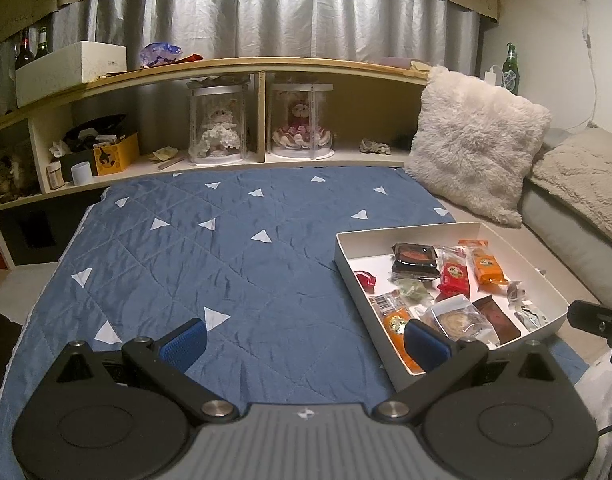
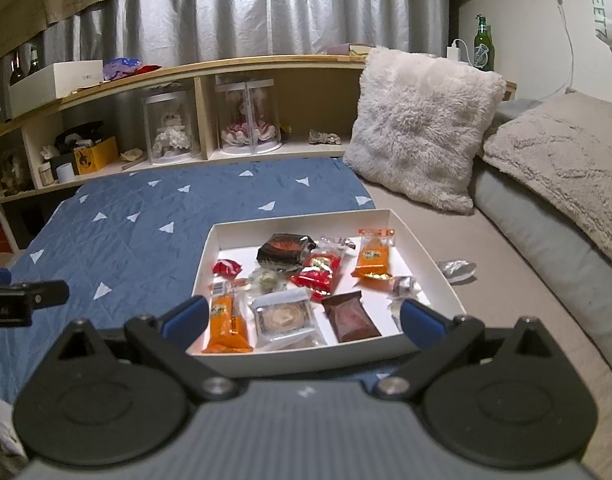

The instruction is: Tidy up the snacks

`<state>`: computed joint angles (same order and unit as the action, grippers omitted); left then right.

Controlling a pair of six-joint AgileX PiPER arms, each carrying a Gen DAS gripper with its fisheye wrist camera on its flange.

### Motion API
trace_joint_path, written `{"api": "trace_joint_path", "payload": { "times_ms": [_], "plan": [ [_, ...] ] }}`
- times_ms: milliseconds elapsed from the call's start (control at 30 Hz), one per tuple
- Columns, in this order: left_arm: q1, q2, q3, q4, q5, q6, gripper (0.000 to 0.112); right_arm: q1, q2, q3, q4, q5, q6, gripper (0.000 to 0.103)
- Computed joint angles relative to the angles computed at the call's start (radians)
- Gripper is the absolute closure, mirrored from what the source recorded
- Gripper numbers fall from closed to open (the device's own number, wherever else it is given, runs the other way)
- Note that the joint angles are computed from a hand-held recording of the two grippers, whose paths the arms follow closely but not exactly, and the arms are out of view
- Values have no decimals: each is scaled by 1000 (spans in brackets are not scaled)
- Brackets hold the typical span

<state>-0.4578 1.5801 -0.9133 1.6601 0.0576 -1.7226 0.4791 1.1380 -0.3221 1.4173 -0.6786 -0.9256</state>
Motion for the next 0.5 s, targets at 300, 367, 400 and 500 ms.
{"api": "trace_joint_path", "payload": {
  "times_ms": [300, 367, 400, 500],
  "plan": [
    [0, -2, 2, -12, -1, 12, 9, -16, 2, 1, -16, 15, 10, 1],
    [-1, -3, 2, -12, 0, 11, 9, -15, 2, 1, -14, 13, 10, 1],
    [-1, -3, 2, -12, 0, 11, 9, -17, 1, 2, -15, 15, 10, 1],
    [-2, -3, 3, 10, 2, -12, 9, -25, 2, 2, -21, 22, 15, 1]
  ]
}}
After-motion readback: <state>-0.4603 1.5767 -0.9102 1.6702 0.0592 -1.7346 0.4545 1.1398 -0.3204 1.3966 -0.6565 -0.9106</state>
